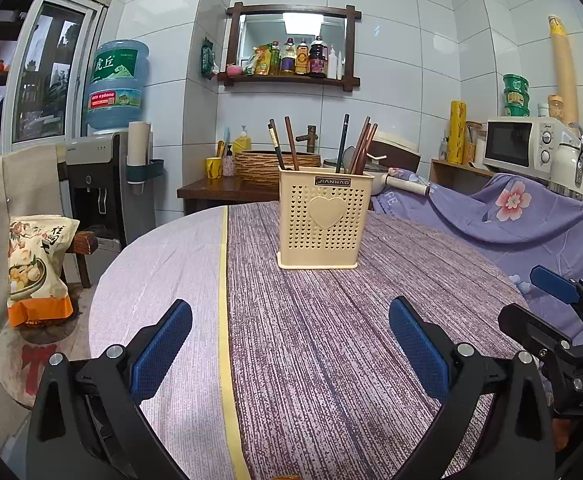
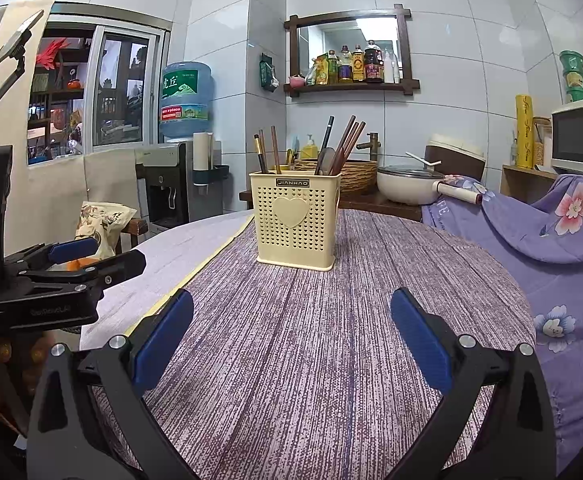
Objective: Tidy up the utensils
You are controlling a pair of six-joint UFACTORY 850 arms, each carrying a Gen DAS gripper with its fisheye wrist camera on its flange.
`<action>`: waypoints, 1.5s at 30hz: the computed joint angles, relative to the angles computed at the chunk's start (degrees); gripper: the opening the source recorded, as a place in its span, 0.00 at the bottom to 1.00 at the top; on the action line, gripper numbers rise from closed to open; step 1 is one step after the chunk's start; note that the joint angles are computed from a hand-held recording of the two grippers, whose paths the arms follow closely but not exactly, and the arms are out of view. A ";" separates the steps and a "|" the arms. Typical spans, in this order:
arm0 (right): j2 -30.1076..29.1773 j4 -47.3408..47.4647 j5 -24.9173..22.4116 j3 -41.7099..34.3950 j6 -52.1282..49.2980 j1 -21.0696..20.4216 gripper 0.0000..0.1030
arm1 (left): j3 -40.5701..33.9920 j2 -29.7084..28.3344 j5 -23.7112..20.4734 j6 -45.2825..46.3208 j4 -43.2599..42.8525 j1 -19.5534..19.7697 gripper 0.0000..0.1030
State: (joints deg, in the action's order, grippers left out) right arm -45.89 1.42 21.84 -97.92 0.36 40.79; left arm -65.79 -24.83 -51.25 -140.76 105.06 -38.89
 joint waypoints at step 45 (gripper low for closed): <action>0.12 1.07 -0.06 -0.03 -0.73 0.24 0.94 | -0.23 -0.18 0.02 0.17 0.40 -0.26 0.94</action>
State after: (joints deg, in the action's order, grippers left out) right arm -45.77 2.50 21.78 -97.95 -0.37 41.03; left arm -66.03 -25.01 -51.23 -140.59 105.46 -39.16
